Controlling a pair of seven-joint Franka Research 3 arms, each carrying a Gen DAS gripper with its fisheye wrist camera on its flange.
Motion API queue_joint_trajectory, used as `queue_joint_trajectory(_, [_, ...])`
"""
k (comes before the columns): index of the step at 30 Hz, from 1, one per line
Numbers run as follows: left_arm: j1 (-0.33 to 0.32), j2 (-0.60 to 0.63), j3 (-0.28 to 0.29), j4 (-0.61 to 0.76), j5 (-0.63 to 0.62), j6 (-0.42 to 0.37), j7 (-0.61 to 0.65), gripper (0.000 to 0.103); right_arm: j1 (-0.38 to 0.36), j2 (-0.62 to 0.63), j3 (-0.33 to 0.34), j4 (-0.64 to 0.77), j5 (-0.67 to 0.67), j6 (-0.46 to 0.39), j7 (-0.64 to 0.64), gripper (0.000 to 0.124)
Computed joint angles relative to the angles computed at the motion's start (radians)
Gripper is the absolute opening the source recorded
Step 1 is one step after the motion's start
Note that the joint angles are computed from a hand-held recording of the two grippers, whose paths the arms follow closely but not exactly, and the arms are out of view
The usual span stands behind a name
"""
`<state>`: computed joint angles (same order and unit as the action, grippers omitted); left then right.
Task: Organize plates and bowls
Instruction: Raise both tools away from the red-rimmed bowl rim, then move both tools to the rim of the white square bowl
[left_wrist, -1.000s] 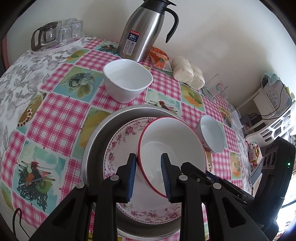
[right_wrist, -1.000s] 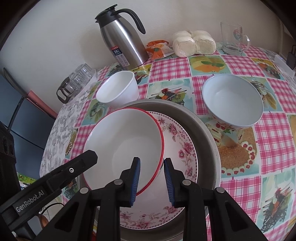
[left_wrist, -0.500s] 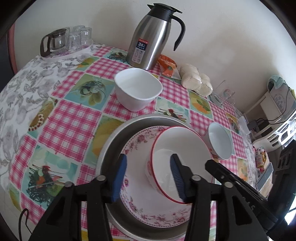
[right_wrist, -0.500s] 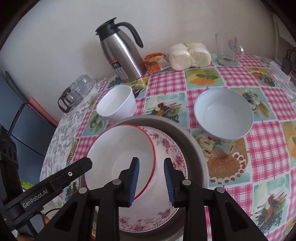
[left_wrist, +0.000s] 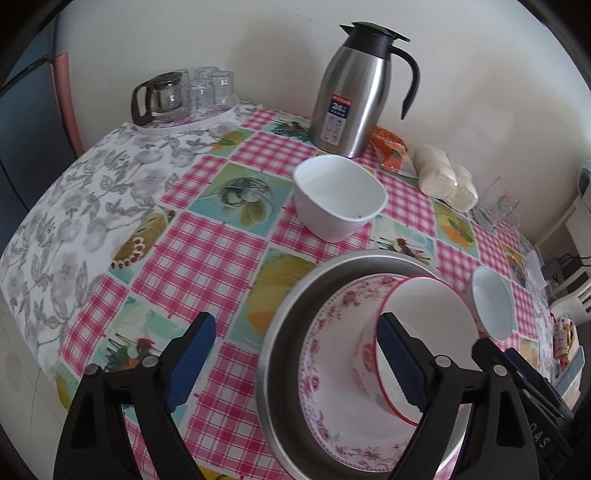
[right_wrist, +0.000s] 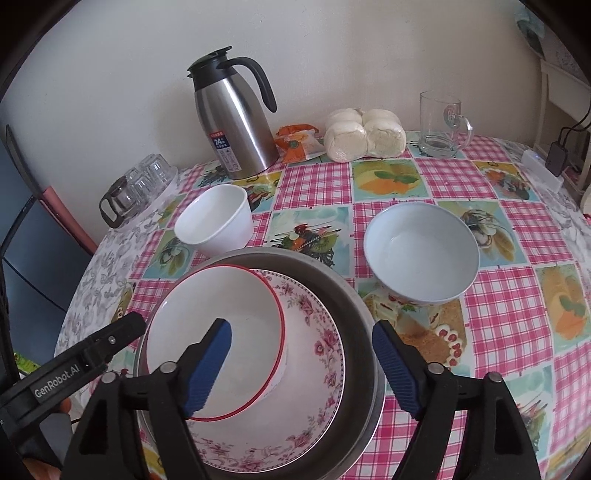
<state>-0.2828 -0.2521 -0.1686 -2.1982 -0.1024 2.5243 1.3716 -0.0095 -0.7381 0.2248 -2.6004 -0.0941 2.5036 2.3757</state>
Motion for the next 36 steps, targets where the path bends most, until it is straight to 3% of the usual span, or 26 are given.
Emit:
queue_joint_trajectory(6, [0.019, -0.005, -0.01, -0.014, 0.053, 0.037, -0.057, 0.096, -0.004, 0.0, 0.001, -0.004, -0.007, 0.008, 0.001, 0.103])
queue_joint_trajectory(20, [0.037, 0.019, -0.024, -0.01, 0.165, 0.183, -0.153, 0.099, -0.057, -0.039, 0.043, -0.033, -0.059, 0.081, 0.044, 0.103])
queue_joint_trajectory(25, [0.046, 0.054, -0.028, 0.027, 0.203, 0.201, -0.189, 0.099, -0.092, -0.056, 0.072, -0.042, -0.104, 0.105, 0.053, 0.103])
queue_joint_trajectory(29, [0.035, 0.083, -0.018, 0.056, 0.166, 0.204, -0.176, 0.099, -0.08, -0.054, 0.047, -0.046, -0.085, 0.112, 0.043, 0.103])
queue_joint_trajectory(36, [0.02, 0.155, -0.003, 0.127, -0.004, 0.198, -0.075, 0.099, -0.064, -0.025, 0.0, -0.026, -0.042, 0.114, 0.002, 0.103])
